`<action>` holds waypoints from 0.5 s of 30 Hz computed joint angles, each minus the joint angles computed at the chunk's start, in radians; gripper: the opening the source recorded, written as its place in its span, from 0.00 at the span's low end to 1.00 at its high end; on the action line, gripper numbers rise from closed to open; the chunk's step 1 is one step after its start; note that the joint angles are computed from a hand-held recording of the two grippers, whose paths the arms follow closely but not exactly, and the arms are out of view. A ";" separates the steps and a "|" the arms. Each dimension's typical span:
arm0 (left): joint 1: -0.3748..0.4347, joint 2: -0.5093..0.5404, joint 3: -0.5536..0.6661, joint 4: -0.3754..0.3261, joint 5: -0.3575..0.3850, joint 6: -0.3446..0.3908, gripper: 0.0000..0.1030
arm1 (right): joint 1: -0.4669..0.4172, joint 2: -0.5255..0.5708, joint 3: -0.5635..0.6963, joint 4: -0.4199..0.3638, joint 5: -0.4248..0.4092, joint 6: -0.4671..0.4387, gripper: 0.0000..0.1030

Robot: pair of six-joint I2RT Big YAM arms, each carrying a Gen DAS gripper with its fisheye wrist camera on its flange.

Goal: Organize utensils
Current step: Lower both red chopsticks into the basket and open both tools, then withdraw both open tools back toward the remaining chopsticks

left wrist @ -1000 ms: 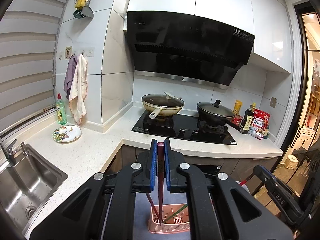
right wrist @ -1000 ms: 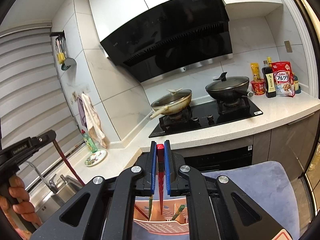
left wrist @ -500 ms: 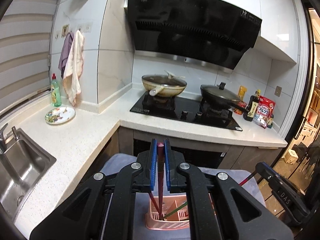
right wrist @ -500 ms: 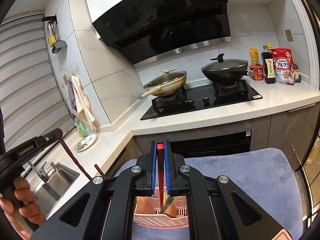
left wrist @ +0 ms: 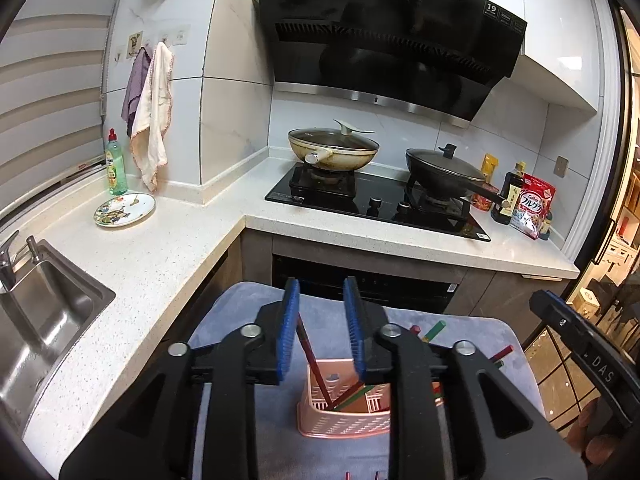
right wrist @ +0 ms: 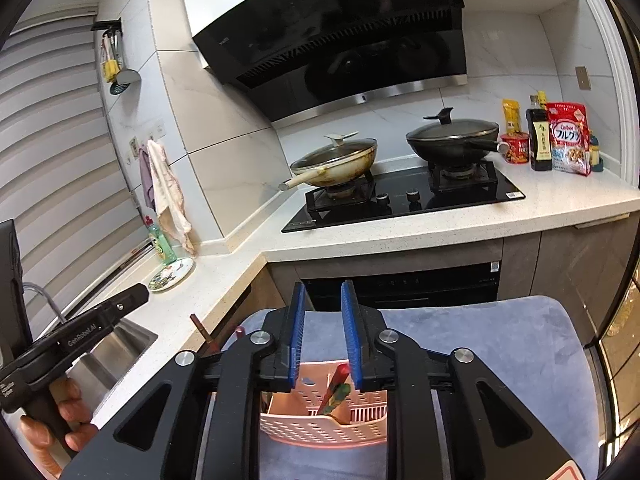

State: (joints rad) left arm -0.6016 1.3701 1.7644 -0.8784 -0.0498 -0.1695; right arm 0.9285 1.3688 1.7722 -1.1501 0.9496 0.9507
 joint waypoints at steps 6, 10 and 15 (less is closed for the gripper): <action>-0.013 -0.060 -0.053 -0.003 -0.017 0.011 0.28 | 0.064 0.036 0.064 -0.099 0.036 0.024 0.21; -0.017 -0.098 -0.084 -0.018 -0.028 0.012 0.28 | 0.109 0.058 0.099 -0.164 0.063 0.052 0.21; -0.016 -0.161 -0.139 -0.031 -0.030 0.004 0.28 | 0.167 0.075 0.122 -0.232 0.089 0.116 0.21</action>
